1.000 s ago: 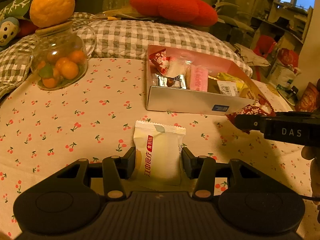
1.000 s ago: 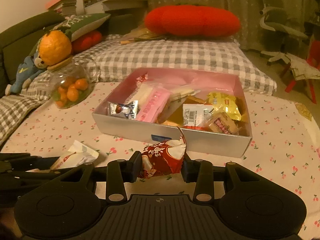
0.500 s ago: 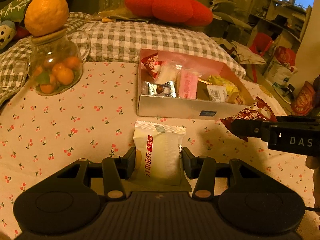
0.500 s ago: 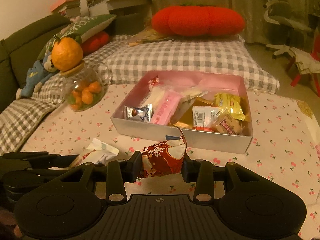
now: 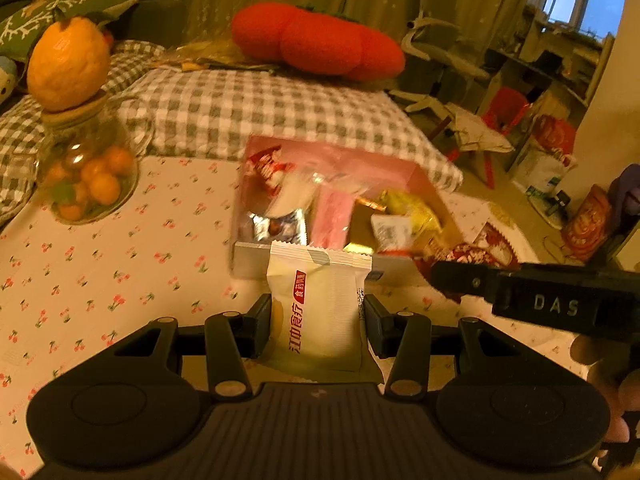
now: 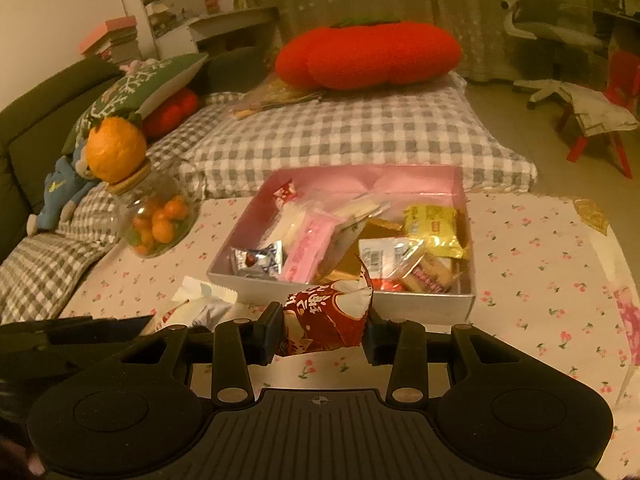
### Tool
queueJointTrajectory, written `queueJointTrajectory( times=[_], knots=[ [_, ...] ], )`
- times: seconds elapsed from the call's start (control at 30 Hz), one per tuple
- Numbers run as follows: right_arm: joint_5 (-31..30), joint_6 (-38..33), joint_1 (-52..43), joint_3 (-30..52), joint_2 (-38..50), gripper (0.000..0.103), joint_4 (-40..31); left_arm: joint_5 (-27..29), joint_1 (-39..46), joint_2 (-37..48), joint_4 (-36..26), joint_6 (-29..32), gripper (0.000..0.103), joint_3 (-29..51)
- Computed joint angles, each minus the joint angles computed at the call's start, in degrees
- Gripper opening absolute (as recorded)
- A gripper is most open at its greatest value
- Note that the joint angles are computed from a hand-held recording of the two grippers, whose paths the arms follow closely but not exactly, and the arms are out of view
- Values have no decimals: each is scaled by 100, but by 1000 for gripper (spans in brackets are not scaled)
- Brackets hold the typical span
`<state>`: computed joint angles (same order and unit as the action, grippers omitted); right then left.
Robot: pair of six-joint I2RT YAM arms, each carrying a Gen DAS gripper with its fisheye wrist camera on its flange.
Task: Organize snacks
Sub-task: 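Carry both packets into the box and open both grippers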
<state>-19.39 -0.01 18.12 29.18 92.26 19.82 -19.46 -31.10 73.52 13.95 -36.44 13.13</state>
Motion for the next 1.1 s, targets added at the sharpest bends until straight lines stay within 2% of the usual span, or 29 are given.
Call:
queueJointTrajectory(
  times=[0.33, 0.53, 0.8, 1.1],
  knots=[
    [-582, -24, -648, 933, 555, 39, -594, 734, 739, 851, 377, 130, 44, 620],
    [-613, 208, -831, 1943, 1418, 39, -859, 783, 744, 1732, 588, 251, 44, 1399],
    [-411, 366, -861, 2935, 2363, 39, -778, 903, 788, 3060, 926, 662, 44, 2415],
    [-108, 373, -671, 4020, 3274, 40, -868, 867, 865, 3895, 596, 912, 44, 3263]
  ],
)
